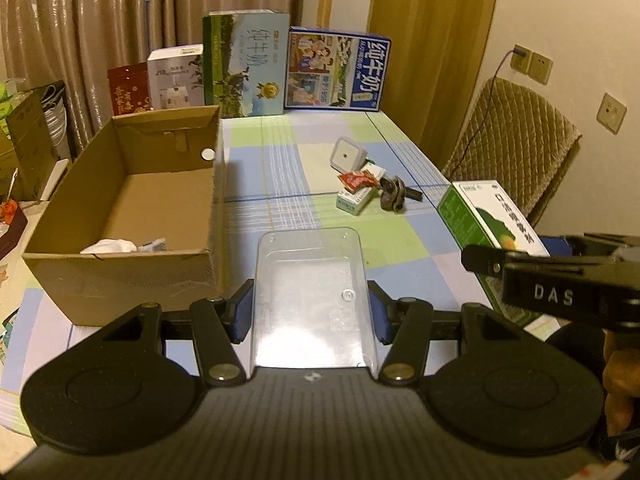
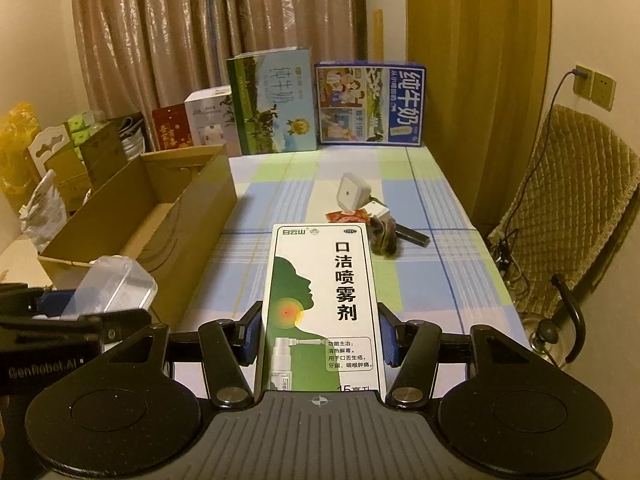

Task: Organize objects
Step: 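Carry the clear container and medicine box over the cardboard box and release them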

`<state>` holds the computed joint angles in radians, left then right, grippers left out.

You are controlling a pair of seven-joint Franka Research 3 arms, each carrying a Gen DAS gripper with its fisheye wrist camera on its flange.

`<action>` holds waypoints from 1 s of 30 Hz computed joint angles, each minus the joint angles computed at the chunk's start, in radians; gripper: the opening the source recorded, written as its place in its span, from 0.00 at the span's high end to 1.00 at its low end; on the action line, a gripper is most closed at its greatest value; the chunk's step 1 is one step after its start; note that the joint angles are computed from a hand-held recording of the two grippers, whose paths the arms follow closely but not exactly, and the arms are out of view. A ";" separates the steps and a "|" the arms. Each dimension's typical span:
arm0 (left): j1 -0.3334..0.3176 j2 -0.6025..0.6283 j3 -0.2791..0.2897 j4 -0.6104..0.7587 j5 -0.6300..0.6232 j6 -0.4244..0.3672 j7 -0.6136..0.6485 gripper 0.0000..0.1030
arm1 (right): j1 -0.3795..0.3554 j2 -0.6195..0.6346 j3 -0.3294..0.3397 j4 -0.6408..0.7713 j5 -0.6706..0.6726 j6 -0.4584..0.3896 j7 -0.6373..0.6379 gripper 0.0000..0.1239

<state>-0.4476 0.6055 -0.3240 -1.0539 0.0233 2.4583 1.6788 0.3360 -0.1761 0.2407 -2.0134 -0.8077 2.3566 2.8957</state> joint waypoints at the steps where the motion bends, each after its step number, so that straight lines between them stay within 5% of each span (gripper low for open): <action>1: 0.000 0.002 0.002 0.006 0.000 -0.003 -0.002 0.50 | 0.001 0.003 0.001 0.004 -0.001 0.001 -0.002 0.57; 20: 0.042 -0.027 0.030 -0.014 0.029 0.015 -0.043 0.50 | 0.073 0.148 -0.048 0.146 0.000 0.074 -0.085 0.57; 30: 0.041 0.083 0.075 0.193 0.075 -0.056 -0.057 0.50 | 0.132 0.289 -0.112 0.308 0.044 0.141 -0.174 0.57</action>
